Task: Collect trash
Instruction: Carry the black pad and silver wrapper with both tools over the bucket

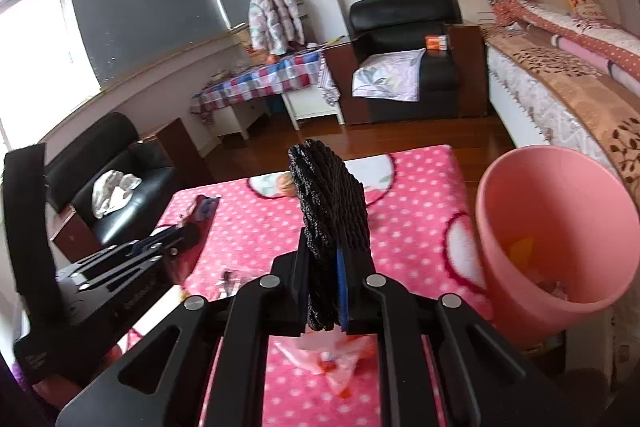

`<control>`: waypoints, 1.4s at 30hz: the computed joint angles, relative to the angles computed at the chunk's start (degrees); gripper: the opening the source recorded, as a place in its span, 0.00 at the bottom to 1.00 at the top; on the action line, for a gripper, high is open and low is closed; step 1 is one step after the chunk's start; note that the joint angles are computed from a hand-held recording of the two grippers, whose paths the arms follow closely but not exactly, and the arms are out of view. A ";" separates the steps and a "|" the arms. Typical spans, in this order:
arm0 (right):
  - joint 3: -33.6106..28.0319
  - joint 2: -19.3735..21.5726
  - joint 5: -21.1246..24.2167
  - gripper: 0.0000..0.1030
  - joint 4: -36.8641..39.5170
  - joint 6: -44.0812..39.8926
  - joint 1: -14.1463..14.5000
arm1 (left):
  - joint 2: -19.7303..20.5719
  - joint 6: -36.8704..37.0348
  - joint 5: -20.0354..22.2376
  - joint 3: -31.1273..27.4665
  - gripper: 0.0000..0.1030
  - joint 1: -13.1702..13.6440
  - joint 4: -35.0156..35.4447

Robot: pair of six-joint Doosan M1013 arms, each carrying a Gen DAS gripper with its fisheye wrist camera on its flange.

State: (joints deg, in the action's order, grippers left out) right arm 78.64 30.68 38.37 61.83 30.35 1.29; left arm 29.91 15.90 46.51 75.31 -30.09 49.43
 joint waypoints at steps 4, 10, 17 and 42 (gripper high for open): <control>-0.25 0.16 -1.38 0.11 -1.68 2.48 -0.24 | 0.71 1.60 0.05 -1.12 0.15 -0.33 -0.68; -0.53 0.43 -2.59 0.11 -2.40 4.87 -1.15 | 1.77 3.31 0.03 -2.75 0.15 -0.68 -1.69; -0.21 0.22 -5.05 0.11 -0.75 4.29 -2.45 | 3.21 5.57 -1.00 -5.20 0.15 -1.11 -2.89; -4.00 3.37 -10.42 0.11 -9.97 20.27 -7.71 | 13.65 24.99 -4.62 -23.07 0.15 -3.37 -16.36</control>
State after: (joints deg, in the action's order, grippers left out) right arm 74.64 34.05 27.95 51.87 50.62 -6.43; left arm 43.56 40.88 41.88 52.24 -33.46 33.07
